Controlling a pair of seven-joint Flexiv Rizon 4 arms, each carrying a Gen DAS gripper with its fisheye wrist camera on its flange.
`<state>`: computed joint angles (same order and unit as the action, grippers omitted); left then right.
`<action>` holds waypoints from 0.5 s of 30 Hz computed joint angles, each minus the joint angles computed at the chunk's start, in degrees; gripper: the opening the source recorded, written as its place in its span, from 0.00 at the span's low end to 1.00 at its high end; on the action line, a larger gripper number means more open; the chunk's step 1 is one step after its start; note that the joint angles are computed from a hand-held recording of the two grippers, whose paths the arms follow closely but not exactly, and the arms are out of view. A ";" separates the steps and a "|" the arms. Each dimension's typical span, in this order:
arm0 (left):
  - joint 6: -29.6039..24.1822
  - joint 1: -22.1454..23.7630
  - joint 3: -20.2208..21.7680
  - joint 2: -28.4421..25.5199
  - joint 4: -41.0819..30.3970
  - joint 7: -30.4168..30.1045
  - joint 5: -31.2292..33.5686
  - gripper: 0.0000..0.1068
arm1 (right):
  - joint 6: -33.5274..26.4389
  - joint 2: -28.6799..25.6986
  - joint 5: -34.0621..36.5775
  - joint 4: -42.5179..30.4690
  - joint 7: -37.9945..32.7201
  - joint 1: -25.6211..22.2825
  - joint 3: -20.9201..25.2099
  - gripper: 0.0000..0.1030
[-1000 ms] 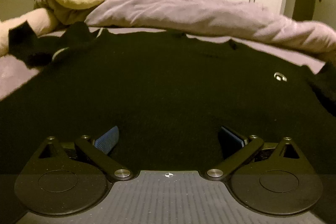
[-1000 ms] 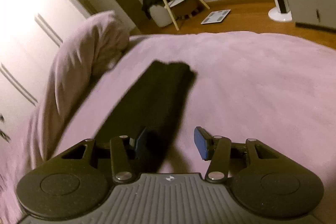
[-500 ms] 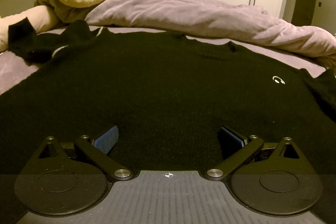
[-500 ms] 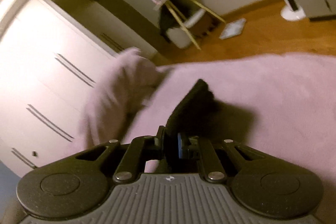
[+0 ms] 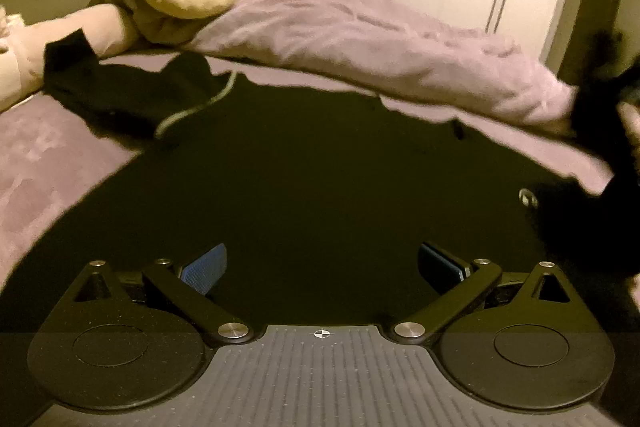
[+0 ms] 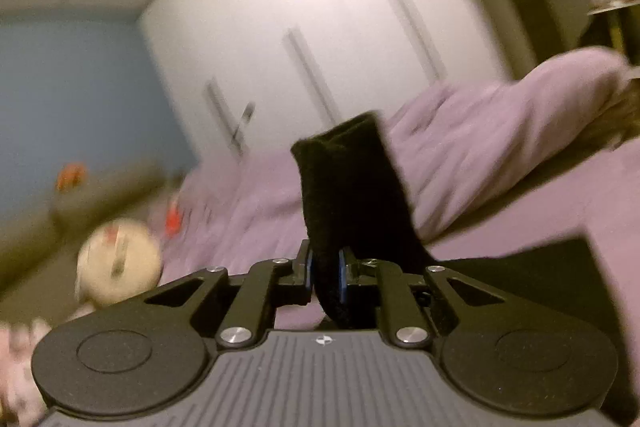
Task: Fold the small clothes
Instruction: 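Grasp the black sweater sleeve cuff with the right gripper and lift it, then lay the held sleeve across the sweater body and open the right gripper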
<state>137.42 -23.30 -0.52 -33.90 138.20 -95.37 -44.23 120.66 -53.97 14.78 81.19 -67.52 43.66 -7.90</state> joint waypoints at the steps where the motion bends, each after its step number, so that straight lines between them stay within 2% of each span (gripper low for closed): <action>1: -0.30 1.34 -0.03 0.72 0.50 -0.78 1.84 0.96 | -1.88 -1.12 0.19 -1.26 0.17 1.28 -0.14 0.29; 3: -1.62 4.68 -0.08 2.10 1.18 -2.19 6.90 0.96 | -5.62 -2.13 -2.21 -1.69 1.79 1.70 1.87 0.35; 4: -2.28 6.46 -0.13 2.61 1.30 -2.90 9.84 0.96 | -4.62 -2.58 -2.74 -1.02 2.97 1.60 2.93 0.37; 5: -2.88 8.33 -0.21 2.97 1.25 -3.69 12.87 0.96 | -3.12 -2.65 -2.02 0.25 4.42 2.53 2.12 0.38; 8: -5.63 14.38 -1.80 2.97 -0.97 -7.40 21.70 0.96 | -2.46 -2.43 11.96 4.53 4.68 10.95 -7.76 0.42; 9: -6.90 16.85 -3.02 2.72 -2.28 -9.36 25.06 0.96 | -2.87 -2.41 15.14 5.81 5.21 12.84 -9.79 0.42; 12: -11.23 25.61 -8.90 0.14 -8.41 -15.16 37.12 0.96 | -1.08 -2.21 20.74 11.41 6.29 14.74 -11.80 0.43; 15: -16.70 31.26 -14.76 -4.64 -16.24 -18.73 43.75 0.96 | 2.03 -3.74 25.75 15.41 6.06 16.03 -12.12 0.53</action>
<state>120.71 7.96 -15.28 -38.55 121.96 -114.10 -0.49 122.68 -57.71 40.53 96.60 -61.47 59.69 -20.02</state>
